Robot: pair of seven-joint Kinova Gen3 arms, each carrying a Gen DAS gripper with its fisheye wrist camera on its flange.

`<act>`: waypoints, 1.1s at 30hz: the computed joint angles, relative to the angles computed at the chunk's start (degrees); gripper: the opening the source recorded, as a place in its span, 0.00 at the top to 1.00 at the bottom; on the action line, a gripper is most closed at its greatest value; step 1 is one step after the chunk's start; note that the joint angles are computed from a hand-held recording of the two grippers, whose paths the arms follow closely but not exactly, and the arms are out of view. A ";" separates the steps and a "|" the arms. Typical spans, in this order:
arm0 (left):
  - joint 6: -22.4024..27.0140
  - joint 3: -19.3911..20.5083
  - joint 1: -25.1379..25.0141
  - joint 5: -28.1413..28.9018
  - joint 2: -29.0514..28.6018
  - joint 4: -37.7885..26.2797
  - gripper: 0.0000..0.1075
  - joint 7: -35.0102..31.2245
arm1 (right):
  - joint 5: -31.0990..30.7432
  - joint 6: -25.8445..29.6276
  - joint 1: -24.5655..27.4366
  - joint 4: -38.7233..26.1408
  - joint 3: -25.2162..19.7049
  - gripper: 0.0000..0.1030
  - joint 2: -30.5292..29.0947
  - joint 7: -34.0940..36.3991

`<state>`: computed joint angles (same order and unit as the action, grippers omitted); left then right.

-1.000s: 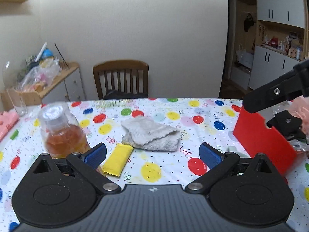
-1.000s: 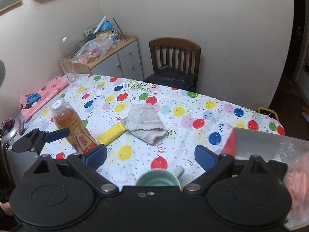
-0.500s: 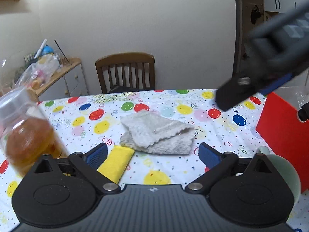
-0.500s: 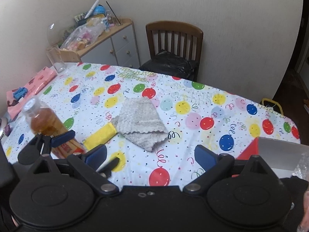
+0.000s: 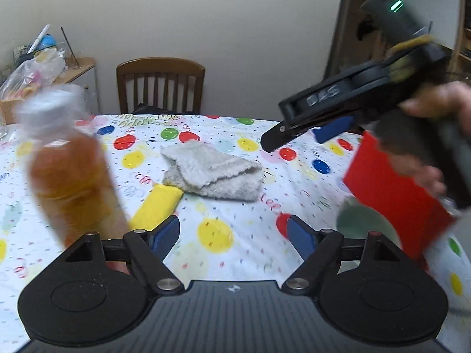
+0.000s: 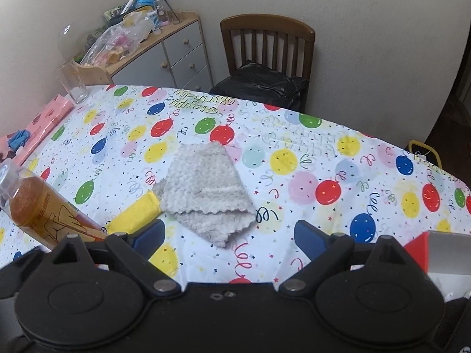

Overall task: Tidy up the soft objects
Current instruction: 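Move the right gripper to the grey fuzzy towel while the left approaches the yellow sponge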

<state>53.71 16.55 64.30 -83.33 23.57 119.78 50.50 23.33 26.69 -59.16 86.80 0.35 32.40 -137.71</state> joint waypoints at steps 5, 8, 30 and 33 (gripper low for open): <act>2.73 2.19 1.29 5.17 -5.58 3.63 0.25 -2.42 | -1.07 1.00 1.43 -2.17 -1.45 0.08 1.52 2.42; 5.11 3.32 1.60 6.93 -7.85 4.71 0.25 -4.79 | -1.87 1.43 1.68 -3.47 -1.74 0.09 2.47 3.55; 9.27 -2.30 1.96 10.86 5.41 -10.82 0.39 -12.68 | -5.81 4.72 2.81 -10.69 -2.58 0.09 7.29 10.22; 9.85 -4.84 1.87 14.07 8.90 -15.23 0.39 -15.82 | -6.39 4.41 3.39 -10.48 -2.81 0.09 7.53 11.36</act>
<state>63.56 11.71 66.17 -69.26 32.48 104.54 34.68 16.94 31.10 -55.77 76.32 -2.46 39.93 -126.34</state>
